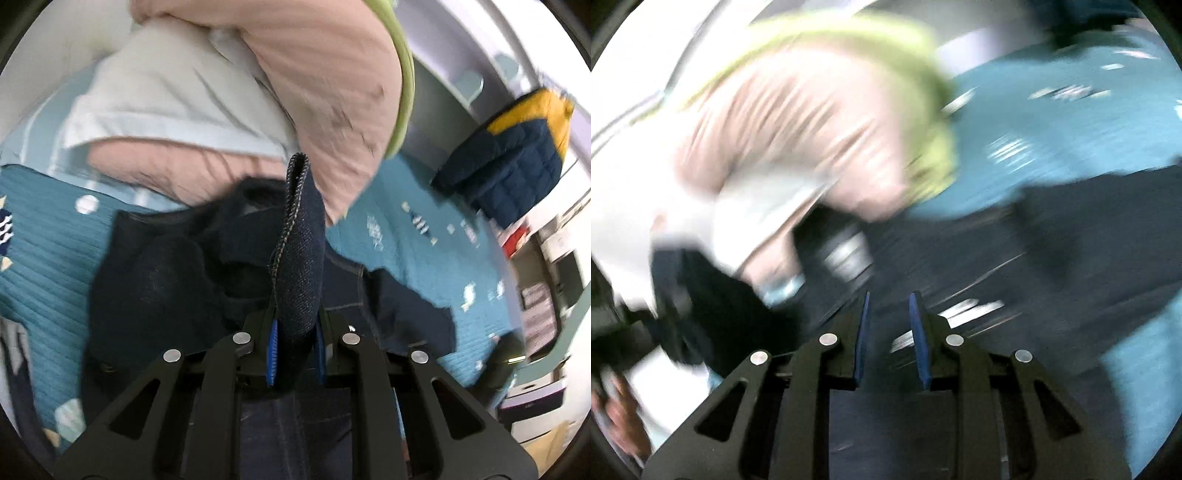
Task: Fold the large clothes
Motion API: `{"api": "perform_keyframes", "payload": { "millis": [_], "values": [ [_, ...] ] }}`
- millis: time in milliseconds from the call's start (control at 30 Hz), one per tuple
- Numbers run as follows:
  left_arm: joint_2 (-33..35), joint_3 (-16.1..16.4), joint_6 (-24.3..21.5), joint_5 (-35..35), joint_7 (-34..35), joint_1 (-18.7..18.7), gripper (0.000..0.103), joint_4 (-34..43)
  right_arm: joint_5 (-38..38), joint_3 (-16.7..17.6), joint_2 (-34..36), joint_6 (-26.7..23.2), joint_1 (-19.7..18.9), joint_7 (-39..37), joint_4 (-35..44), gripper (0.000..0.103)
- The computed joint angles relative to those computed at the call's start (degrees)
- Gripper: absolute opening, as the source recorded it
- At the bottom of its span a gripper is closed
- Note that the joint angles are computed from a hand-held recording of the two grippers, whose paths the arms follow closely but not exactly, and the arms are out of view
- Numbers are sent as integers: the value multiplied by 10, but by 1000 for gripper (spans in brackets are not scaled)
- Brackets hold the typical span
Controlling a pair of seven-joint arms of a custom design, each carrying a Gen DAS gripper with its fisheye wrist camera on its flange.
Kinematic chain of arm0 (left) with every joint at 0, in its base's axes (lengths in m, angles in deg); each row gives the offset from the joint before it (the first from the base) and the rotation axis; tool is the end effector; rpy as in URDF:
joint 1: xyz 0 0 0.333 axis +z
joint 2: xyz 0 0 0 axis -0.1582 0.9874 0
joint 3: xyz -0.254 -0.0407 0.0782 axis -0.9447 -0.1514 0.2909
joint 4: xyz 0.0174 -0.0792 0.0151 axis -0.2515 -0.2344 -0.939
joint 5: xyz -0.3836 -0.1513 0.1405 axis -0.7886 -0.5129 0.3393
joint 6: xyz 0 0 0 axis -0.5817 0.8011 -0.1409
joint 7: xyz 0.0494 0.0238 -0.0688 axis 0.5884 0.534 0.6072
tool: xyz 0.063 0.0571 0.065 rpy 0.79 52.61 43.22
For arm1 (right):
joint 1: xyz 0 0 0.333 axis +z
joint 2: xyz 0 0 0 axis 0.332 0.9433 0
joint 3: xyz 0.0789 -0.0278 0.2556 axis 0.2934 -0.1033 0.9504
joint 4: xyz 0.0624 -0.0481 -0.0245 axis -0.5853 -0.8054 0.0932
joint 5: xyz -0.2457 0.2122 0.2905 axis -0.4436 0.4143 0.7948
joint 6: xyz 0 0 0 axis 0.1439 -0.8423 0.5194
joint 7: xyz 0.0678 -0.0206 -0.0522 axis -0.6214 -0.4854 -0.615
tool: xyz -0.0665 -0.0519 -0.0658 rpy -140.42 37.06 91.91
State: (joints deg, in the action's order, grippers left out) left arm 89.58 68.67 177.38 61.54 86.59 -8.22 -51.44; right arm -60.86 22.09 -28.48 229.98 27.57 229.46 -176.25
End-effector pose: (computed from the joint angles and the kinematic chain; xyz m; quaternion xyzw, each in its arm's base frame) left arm 0.7021 -0.1172 0.5999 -0.6119 0.7202 -0.3268 0.0131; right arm 0.5814 0.1456 0.5366 -0.4065 0.7961 -0.1424 0.4252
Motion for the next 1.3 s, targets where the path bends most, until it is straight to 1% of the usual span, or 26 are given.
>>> {"api": "perform_keyframes", "payload": {
  "millis": [33,100,200,267,367,400,433,467,500,533,567,600,633,667,700,767,867,967,1033,1067,1100,1133,1167,1200,1267,1300],
  "values": [
    [3,-1,11,23,-16,-14,15,-7,-31,4,-22,-4,-20,34,-21,22],
    [13,-1,24,69,-42,-40,15,-17,-59,8,-56,-1,-49,77,-61,22],
    [28,4,45,159,-90,-80,16,-33,-54,3,-96,-8,-70,97,-111,24],
    [38,7,53,206,-113,-99,16,-43,-57,11,-124,-17,-89,117,-138,26],
    [60,8,45,258,-132,-119,18,-45,-78,29,-159,-50,-123,151,-162,39],
    [60,7,43,265,-134,-122,21,-48,-83,33,-171,-57,-132,165,-173,44],
    [57,5,45,267,-131,-122,28,-56,-86,35,-177,-63,-140,178,-180,46],
    [59,1,46,261,-121,-120,42,-58,-83,30,-186,-64,-142,181,-191,47],
    [57,-7,43,242,-103,-113,49,-62,-75,23,-196,-58,-144,192,-210,47],
    [52,-11,45,229,-95,-109,60,-68,-69,21,-205,-54,-149,203,-225,47],
    [47,-15,47,217,-85,-106,67,-75,-64,21,-213,-51,-155,213,-237,47],
    [43,-20,49,203,-65,-103,69,-80,-60,21,-225,-49,-162,225,-253,47],
    [45,-23,41,194,-48,-102,70,-76,-54,20,-236,-48,-167,236,-268,48],
    [58,-26,11,187,-33,-102,70,-56,-46,19,-243,-48,-171,244,-278,48],
    [65,-27,-7,178,-31,-103,70,-43,-36,15,-251,-39,-173,253,-295,49],
    [65,-42,-26,111,8,-83,70,-40,-16,7,-258,-24,-174,257,-314,50],
    [42,-51,-2,30,61,-60,70,-68,19,-13,-254,0,-166,242,-334,50],
    [23,-51,17,-41,94,-43,70,-86,36,-7,-250,31,-180,241,-350,50],
    [5,-50,35,-93,118,-29,70,-106,44,-4,-239,73,-190,235,-357,51],
    [-1,-44,51,-97,116,-30,71,-114,49,-9,-228,91,-188,221,-355,53],
    [-5,-35,70,-81,99,-36,73,-120,53,-8,-222,93,-189,211,-352,54],
    [-5,-27,85,-69,81,-39,73,-122,56,-6,-212,117,-193,202,-352,54],
    [0,-21,88,-54,63,-41,73,-119,64,-5,-203,134,-192,194,-350,54],
    [8,-16,85,-37,43,-43,73,-111,72,-13,-192,151,-183,182,-348,55],
    [32,-7,56,2,-3,-47,73,-88,82,-1,-178,173,-192,171,-342,57],
    [38,-9,47,3,-6,-44,73,-86,86,6,-171,189,-197,165,-341,57]
  ]
}}
